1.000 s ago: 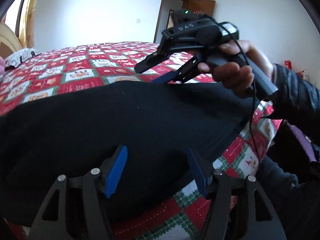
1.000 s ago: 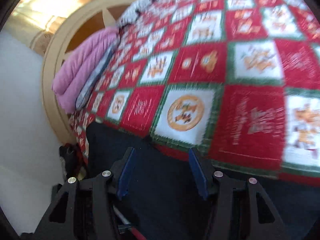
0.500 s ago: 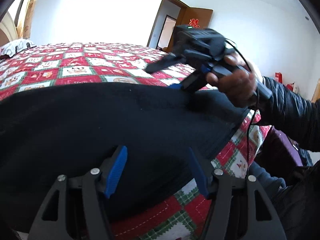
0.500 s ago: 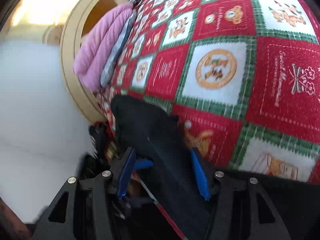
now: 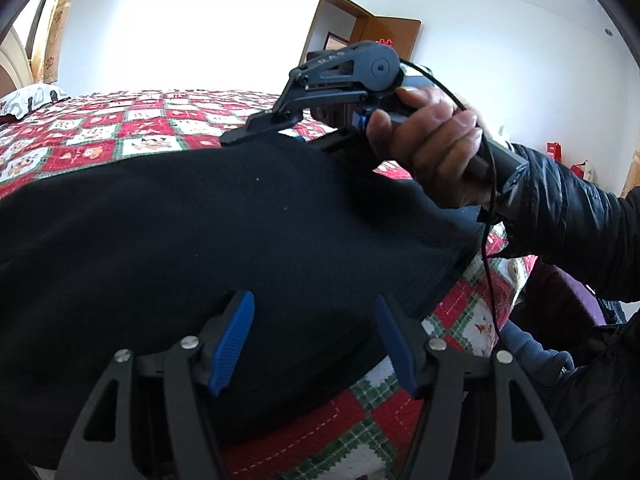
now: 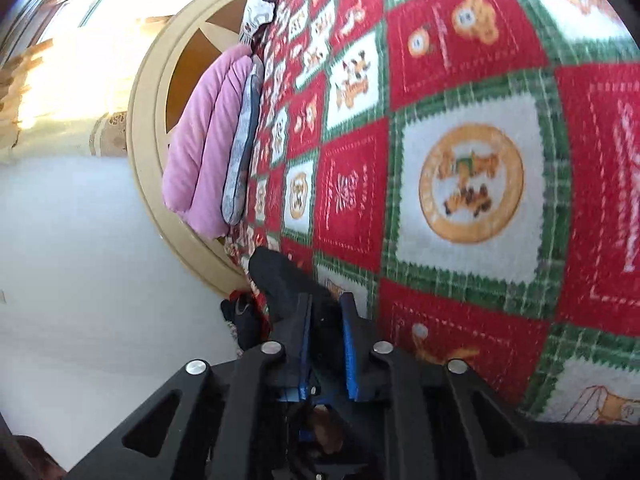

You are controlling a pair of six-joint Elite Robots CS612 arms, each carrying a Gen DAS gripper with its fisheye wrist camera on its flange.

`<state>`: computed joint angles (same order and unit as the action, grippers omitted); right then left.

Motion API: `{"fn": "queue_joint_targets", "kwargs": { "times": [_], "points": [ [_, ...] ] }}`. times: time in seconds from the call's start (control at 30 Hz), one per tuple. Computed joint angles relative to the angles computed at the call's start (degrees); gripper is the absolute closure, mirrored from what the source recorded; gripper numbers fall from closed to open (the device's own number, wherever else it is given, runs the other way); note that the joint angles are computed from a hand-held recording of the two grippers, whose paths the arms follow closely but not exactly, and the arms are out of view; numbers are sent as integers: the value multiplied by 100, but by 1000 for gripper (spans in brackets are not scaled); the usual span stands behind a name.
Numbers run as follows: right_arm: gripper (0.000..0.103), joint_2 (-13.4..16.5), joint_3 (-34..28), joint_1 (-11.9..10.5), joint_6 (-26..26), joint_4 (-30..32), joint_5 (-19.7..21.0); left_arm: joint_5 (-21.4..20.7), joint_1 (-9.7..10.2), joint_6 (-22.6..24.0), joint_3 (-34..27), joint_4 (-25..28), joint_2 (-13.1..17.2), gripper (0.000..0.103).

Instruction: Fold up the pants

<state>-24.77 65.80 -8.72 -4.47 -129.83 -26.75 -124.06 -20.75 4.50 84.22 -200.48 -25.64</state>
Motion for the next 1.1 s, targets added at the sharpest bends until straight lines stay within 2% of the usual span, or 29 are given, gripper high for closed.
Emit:
{"fn": "queue_joint_targets", "kwargs": {
  "times": [0.1,0.17,0.23,0.27,0.37,0.4,0.47,0.53,0.6,0.7,0.77,0.87,0.97,1.1],
  "points": [
    [94,-32,60,8,182,-430,-176,7,-2,11,1,-30,9,37],
    [95,-70,79,36,194,-809,-497,36,-11,32,11,-53,8,37],
    [96,-131,81,112,34,-1218,-1100,87,-25,69,32,-71,0,37],
    [103,-145,83,144,-56,-1410,-1363,103,-30,80,45,-71,-7,37],
    [103,-94,21,217,40,-2048,-2350,123,-33,107,55,-60,-18,37],
    [103,-13,-96,200,195,-1931,-2399,124,-32,111,56,-52,-22,37],
    [103,75,-176,109,349,-1784,-2042,129,-33,115,61,-51,-25,37],
    [102,-5,8,61,312,-1997,-1932,124,-35,120,58,-61,-20,35],
    [102,-93,153,16,253,-1932,-1700,130,-44,151,61,-70,-18,33],
    [102,-254,337,-26,-41,-1430,-1457,200,-60,196,84,-80,-31,33],
    [102,-315,327,-2,-190,-886,-1664,233,-68,221,96,-83,-37,33],
    [102,-440,441,-14,-844,-192,-1539,263,-74,230,103,-95,-39,33],
    [101,-566,612,-9,-1332,24,-1611,256,-71,227,93,-98,-30,33],
    [100,-624,735,28,-1634,50,-1869,256,-70,229,92,-97,-30,33]
  ]
}}
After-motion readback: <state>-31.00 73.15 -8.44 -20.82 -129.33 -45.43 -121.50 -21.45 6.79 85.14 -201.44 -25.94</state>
